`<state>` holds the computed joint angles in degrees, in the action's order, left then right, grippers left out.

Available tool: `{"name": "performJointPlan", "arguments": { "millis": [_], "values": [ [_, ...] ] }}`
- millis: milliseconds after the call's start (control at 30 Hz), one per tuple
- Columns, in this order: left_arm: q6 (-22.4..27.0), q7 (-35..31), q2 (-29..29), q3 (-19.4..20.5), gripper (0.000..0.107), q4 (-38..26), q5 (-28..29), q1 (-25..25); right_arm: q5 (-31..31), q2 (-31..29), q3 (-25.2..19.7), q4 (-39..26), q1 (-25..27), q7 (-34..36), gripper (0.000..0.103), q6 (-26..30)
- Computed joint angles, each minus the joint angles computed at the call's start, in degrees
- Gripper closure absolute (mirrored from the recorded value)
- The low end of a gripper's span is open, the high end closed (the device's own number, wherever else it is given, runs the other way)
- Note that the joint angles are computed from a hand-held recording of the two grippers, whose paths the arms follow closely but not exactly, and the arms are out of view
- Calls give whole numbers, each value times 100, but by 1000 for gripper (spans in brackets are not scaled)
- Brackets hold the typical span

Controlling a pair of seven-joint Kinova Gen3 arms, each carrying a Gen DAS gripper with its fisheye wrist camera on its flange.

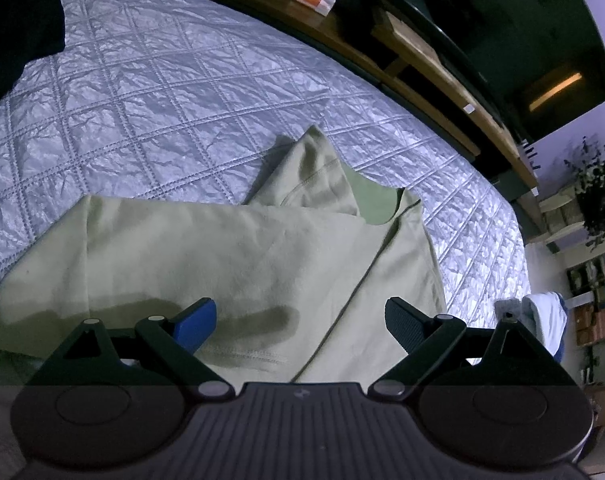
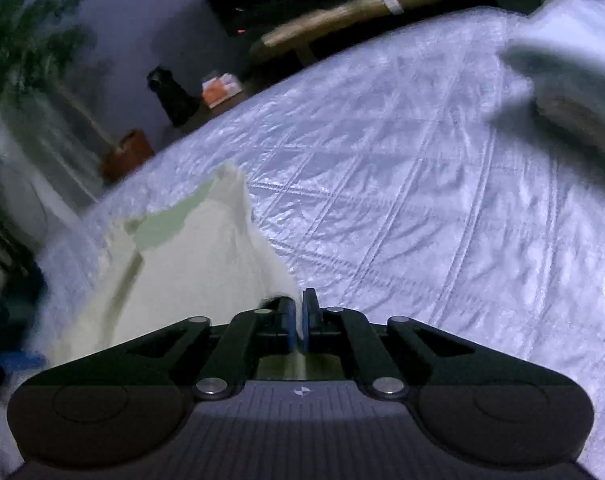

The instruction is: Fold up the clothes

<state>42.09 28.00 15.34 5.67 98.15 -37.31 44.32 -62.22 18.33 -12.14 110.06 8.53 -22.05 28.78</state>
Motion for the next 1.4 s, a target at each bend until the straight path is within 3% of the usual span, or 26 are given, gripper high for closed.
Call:
{"name": "performJointPlan", "arguments": {
  "millis": [100, 133, 200, 267, 367, 467, 633, 667, 700, 733, 767, 800, 900, 1067, 1167, 1267, 1333, 1400],
  "values": [
    [1, 58, -28, -11, 18, 31, -33, 12, 638, -338, 188, 212, -575, 699, 43, -679],
    [3, 81, -38, -12, 18, 43, -47, 14, 717, -373, 117, 246, -571, 932, 39, -798],
    [-5, 134, -65, -10, 18, 75, -67, 6, 656, -432, -192, 261, -255, 1397, 41, -757],
    [-5, 166, -80, 0, 18, 96, -85, -10, 378, -451, -497, 126, 230, 1599, 43, -364],
    [8, 191, -87, 23, 18, 106, -92, -32, 204, -366, -509, -284, 475, 1203, 45, 335],
    [9, 141, -84, 52, 18, 103, -70, -56, 768, -189, -137, -741, -158, 843, 48, 566],
    [1, 147, -95, 47, 18, 120, -66, -60, 1933, -100, 404, -749, -1485, 964, 52, -227],
    [1, 152, -97, 49, 18, 123, -67, -60, 2166, 78, 638, -863, -1748, 747, 56, -212],
    [4, 154, -99, 52, 18, 124, -67, -62, 2389, 199, 767, -949, -1905, 514, 69, -182],
    [6, 155, -101, 54, 18, 125, -67, -63, 2538, 243, 791, -985, -1958, 285, 76, -235],
    [8, 157, -103, 57, 18, 126, -66, -64, 2711, 206, 708, -945, -1942, 83, 92, -381],
    [10, 158, -105, 59, 18, 126, -66, -65, 2858, 142, 520, -870, -1829, -28, 101, -538],
    [2, 179, -110, 58, 18, 132, -93, -65, 2856, 149, -164, -949, -1122, -605, 102, -455],
    [-3, 99, -75, 77, 18, 105, -50, -77, 1753, 829, -242, -1544, -212, -1770, 102, 674],
    [-9, 81, -68, 63, 18, 105, -35, -68, 1081, 1199, -728, -1598, 561, -2466, 101, 997],
    [-16, 97, -66, 46, 18, 113, -49, -54, 1016, 1168, -867, -1425, 740, -2604, 100, 566],
    [-35, 103, -68, 39, 18, 121, -47, -59, 1414, 899, -850, -1300, 516, -2233, 95, 154],
    [-23, 94, -57, 37, 18, 104, -49, -57, 1815, 801, -1253, -1274, 666, -1856, 87, 25]
  ]
}}
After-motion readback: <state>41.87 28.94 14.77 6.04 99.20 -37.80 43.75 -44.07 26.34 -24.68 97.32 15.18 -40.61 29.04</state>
